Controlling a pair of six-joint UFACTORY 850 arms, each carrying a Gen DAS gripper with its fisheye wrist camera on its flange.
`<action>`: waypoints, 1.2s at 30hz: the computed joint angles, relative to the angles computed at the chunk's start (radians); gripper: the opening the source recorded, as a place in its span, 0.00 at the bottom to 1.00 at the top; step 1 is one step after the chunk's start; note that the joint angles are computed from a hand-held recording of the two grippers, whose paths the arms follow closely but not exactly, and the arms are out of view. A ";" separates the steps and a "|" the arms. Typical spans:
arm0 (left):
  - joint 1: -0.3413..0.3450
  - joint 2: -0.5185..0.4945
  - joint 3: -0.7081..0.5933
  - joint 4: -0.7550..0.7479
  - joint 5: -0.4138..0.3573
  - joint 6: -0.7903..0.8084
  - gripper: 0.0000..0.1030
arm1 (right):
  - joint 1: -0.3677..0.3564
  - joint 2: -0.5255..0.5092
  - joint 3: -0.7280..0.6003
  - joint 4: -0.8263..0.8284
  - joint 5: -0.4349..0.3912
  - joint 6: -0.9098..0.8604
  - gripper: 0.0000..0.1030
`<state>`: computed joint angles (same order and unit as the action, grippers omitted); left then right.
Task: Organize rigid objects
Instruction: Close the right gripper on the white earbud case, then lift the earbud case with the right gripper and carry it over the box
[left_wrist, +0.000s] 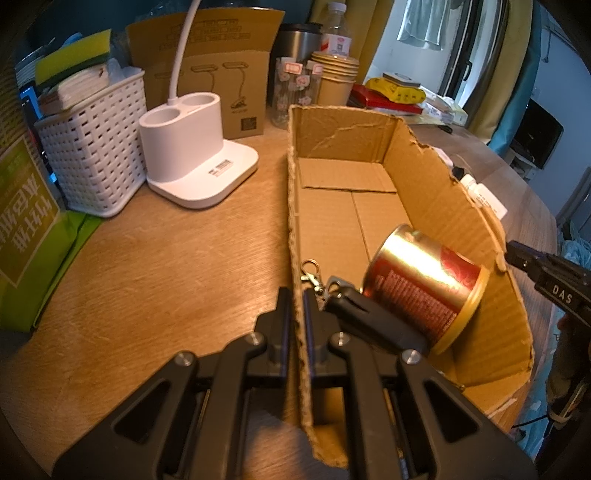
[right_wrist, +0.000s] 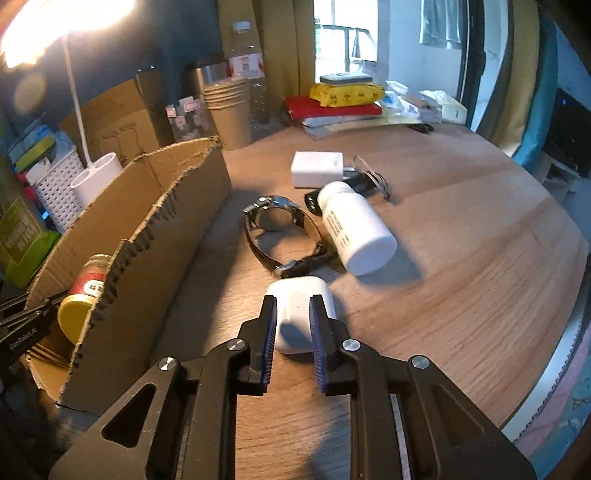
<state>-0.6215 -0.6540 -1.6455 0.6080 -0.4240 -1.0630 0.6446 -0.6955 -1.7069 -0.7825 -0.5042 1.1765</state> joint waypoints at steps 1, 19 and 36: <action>0.000 0.000 -0.001 -0.001 0.000 0.000 0.07 | -0.002 0.002 0.004 0.001 0.006 0.004 0.38; 0.001 0.000 0.003 -0.004 0.009 0.003 0.07 | -0.016 -0.059 -0.050 0.058 0.010 -0.085 0.48; 0.004 0.014 0.027 0.001 0.042 -0.010 0.07 | 0.028 -0.017 -0.109 -0.038 0.052 -0.053 0.48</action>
<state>-0.6173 -0.6396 -1.6181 0.6091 -0.3817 -1.0729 0.6727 -0.7123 -1.8162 -0.8203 -0.4519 1.1239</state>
